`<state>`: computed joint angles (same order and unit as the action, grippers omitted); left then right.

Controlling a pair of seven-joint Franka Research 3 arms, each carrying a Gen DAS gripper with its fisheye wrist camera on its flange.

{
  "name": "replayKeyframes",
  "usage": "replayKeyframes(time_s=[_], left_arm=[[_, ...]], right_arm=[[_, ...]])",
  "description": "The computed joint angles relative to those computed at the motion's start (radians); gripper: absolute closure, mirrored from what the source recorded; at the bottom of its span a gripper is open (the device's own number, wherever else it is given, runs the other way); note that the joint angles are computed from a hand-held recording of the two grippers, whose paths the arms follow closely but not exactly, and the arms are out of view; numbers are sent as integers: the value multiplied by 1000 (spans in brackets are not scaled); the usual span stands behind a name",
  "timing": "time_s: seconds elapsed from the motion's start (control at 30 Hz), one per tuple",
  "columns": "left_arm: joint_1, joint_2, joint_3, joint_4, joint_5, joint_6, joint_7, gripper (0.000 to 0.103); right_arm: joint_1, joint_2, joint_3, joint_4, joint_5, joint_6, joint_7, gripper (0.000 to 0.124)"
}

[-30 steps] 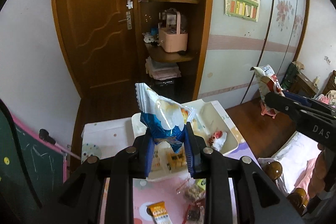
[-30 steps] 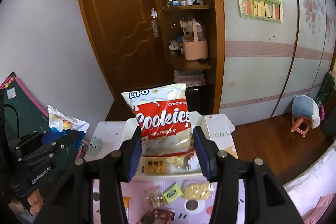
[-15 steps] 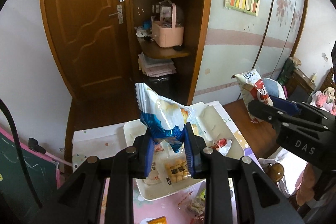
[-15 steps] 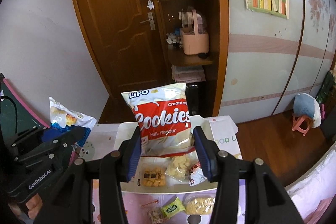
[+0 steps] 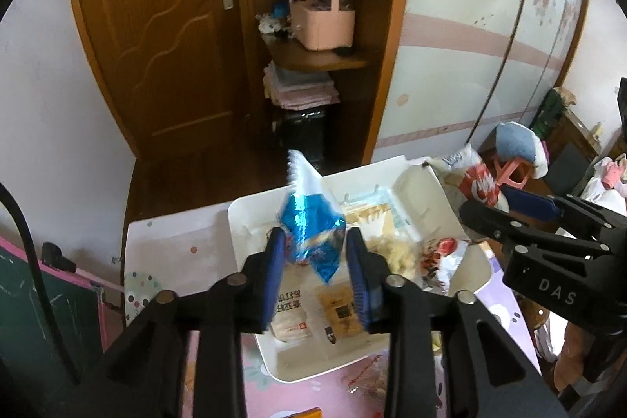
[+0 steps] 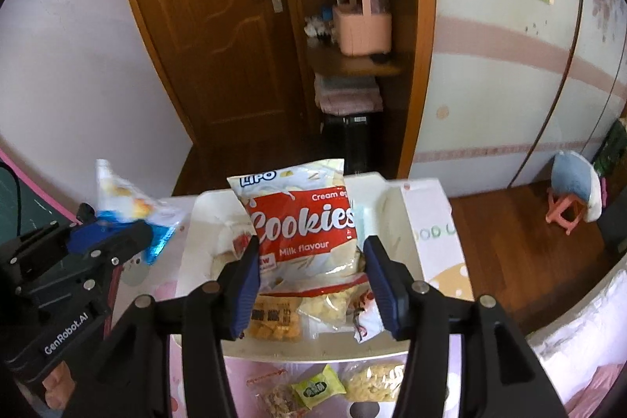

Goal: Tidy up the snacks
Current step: 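Open both tools to drop pastry and Cookies bag into the basket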

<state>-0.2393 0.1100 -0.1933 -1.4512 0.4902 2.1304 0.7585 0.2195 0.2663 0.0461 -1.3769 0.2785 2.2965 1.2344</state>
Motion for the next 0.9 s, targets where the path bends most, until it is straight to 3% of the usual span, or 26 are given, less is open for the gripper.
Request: replayKeyframes(time_s=[0.03, 0.1, 0.5, 0.9], left_arm=[[0, 2, 2, -5, 3, -2, -10, 45], [1, -4, 5, -24, 15, 0, -38, 35], [6, -60, -4, -80, 44, -13, -102, 27], [-12, -198, -64, -159, 75, -73, -167, 25]], right_arm=[[1, 9, -2, 4, -4, -8, 10, 72], [0, 16, -4, 3, -4, -17, 20, 72], [-20, -9, -1, -13, 36, -59, 17, 63], [-46, -185, -16, -173, 93, -25, -73, 61]])
